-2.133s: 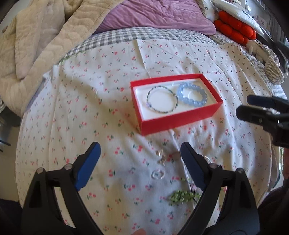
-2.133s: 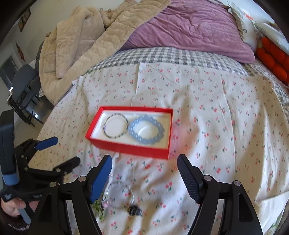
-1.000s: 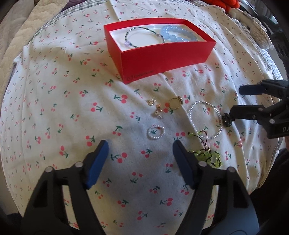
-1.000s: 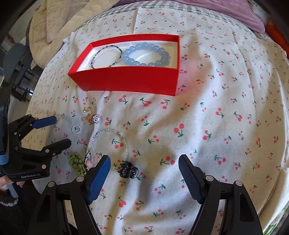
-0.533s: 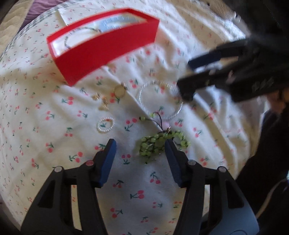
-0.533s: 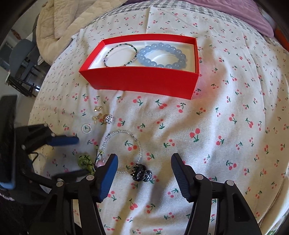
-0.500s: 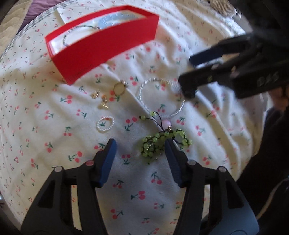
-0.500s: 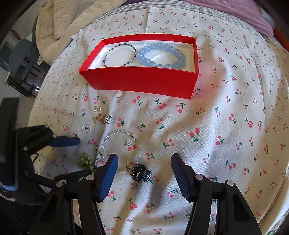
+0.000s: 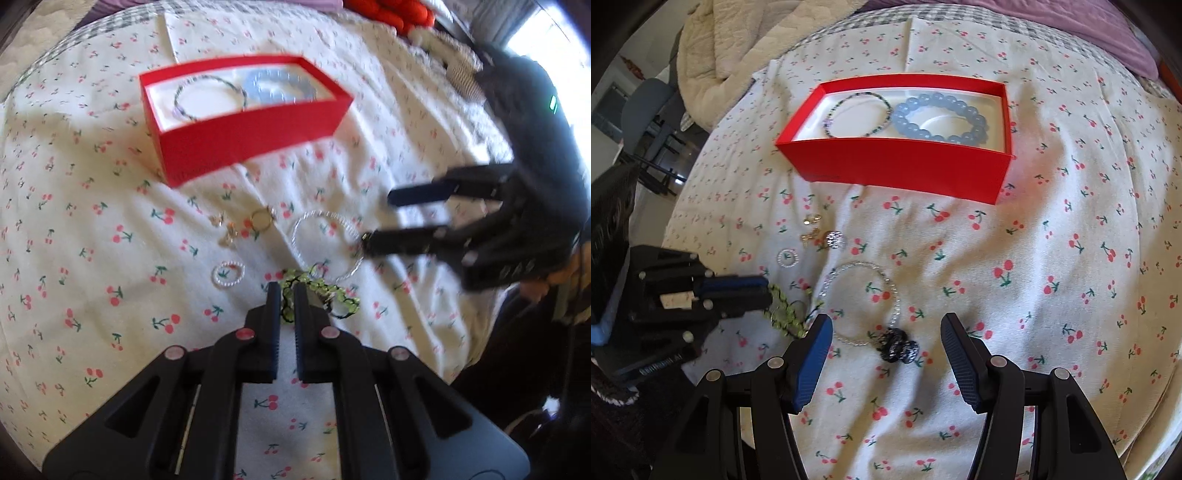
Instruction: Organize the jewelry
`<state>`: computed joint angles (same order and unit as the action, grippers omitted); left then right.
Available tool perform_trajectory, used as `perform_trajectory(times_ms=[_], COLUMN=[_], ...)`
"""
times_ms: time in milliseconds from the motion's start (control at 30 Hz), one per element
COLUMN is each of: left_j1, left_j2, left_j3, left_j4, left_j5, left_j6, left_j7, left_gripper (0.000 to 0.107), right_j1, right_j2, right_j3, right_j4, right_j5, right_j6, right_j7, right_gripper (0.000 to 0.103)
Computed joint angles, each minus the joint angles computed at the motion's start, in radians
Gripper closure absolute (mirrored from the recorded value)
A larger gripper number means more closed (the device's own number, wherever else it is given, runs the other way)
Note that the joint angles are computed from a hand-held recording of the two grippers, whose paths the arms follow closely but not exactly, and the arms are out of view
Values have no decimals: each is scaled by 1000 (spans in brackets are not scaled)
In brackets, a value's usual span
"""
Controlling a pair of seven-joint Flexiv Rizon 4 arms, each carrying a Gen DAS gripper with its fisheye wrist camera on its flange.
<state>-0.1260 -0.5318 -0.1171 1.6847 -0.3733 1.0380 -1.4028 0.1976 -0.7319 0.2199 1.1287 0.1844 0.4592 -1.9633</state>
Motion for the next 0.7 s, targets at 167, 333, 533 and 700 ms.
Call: perform_trajectory(times_ms=[167, 333, 533, 700], left_j1=[7, -49, -34, -61], left_j2=[1, -21, -18, -28], left_j3=[-7, 94, 81, 126], left_j4=[3, -60, -61, -100], left_j5=[-15, 115, 153, 242], left_j6=[33, -57, -119, -186], left_j7=[-3, -144, -163, -239], left_gripper=[99, 99, 99, 99], right_j1=[-7, 1, 7, 1], right_j2=[7, 14, 22, 7], right_j3=[16, 17, 22, 32], right_j4=[1, 13, 28, -8], right_j5=[19, 24, 31, 64], right_j6=[-19, -19, -18, -56], right_j7=[-29, -52, -78, -75], right_gripper=[41, 41, 49, 56])
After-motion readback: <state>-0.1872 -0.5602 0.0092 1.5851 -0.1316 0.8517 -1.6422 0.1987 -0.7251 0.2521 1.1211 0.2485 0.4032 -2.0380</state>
